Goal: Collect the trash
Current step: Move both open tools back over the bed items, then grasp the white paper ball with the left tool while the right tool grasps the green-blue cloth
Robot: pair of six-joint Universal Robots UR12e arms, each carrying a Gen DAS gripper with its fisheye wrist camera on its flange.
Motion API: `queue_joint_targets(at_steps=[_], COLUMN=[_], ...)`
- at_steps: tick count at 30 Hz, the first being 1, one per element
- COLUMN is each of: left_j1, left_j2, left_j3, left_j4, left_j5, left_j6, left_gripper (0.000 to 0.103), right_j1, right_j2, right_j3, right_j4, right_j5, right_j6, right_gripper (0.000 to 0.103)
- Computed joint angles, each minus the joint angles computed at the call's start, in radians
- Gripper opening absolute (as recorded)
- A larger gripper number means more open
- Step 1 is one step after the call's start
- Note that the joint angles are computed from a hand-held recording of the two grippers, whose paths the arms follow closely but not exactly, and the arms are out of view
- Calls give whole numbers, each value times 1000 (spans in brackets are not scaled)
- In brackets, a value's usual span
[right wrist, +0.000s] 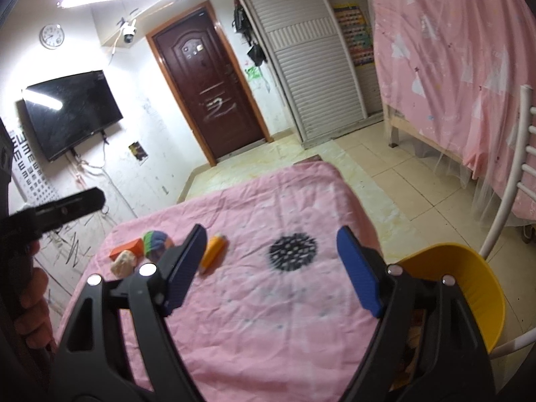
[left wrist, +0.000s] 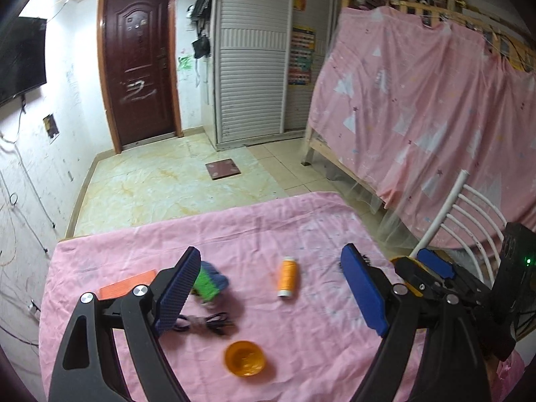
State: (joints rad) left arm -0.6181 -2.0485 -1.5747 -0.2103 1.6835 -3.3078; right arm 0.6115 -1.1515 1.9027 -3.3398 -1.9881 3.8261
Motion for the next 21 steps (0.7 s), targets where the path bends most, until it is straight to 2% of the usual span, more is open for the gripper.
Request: queue_joint_targets(at_steps=[10, 21], left_j1=[62, 119], left_j2=[23, 30], left_j3=[-61, -112], left_j4=[2, -8], left_j5=[0, -43], left_j6=[-58, -93], left_gripper=[78, 78], right_j1=[18, 28], right_j2=[51, 100], right_j3=[-100, -199], right_j4=[81, 169], right_j5=[53, 90], right_j6=[-50, -101], right_gripper=[77, 78])
